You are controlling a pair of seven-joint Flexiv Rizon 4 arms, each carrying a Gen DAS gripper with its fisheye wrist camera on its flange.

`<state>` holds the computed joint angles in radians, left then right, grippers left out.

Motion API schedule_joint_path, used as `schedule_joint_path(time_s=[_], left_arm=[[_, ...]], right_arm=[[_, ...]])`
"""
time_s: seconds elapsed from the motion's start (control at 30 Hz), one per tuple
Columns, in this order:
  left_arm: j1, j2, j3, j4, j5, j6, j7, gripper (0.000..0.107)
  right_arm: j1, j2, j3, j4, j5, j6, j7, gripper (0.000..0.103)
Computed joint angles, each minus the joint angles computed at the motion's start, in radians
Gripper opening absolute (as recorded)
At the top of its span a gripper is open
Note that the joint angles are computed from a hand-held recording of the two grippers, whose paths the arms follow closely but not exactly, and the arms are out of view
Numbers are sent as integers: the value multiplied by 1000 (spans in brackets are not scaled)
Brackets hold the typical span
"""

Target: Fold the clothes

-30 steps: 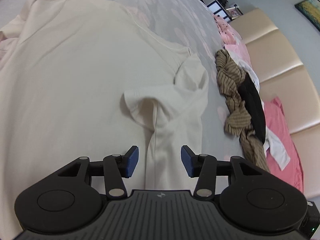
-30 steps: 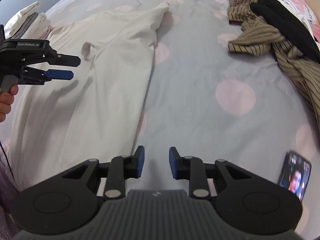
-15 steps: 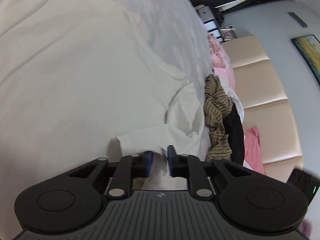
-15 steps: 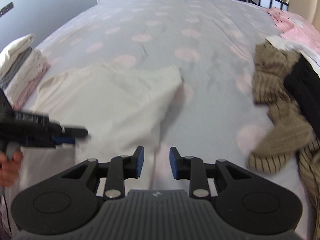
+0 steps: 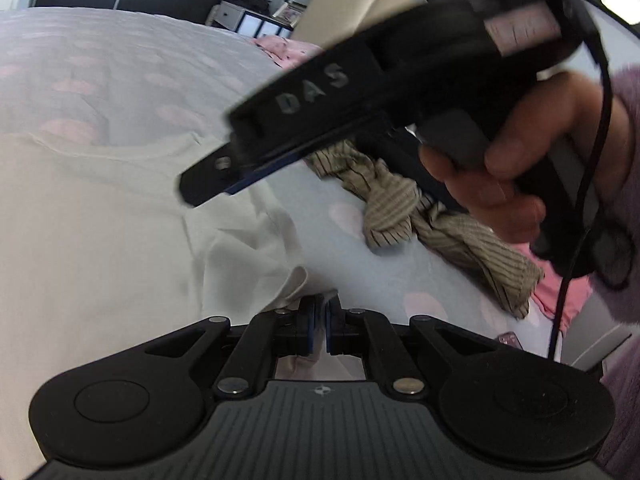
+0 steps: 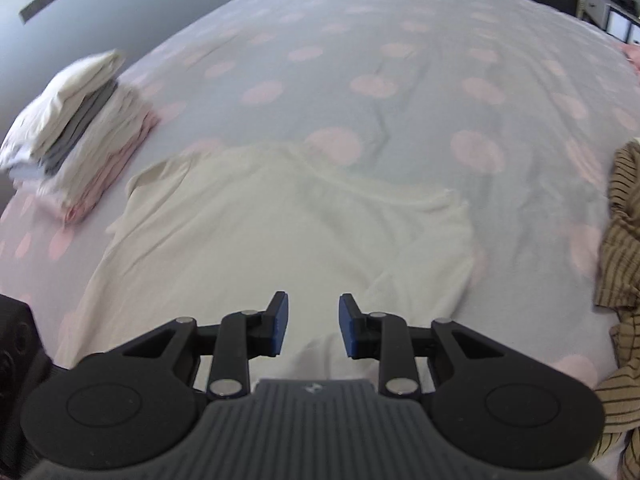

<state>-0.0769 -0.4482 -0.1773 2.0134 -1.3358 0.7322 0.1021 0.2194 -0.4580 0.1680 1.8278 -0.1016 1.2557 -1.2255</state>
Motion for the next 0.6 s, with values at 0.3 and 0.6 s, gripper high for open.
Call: schedule_joint_path(time_s=[0.3,0.6], left_arm=[[-15,5,-1,29,43,16,23,3],[20,46,22,61,51,-68,0,45]], right_arm=[[13,-26,25,-26,0,-203,-141,38],[5,48,-28,121,15,9,-7,2]])
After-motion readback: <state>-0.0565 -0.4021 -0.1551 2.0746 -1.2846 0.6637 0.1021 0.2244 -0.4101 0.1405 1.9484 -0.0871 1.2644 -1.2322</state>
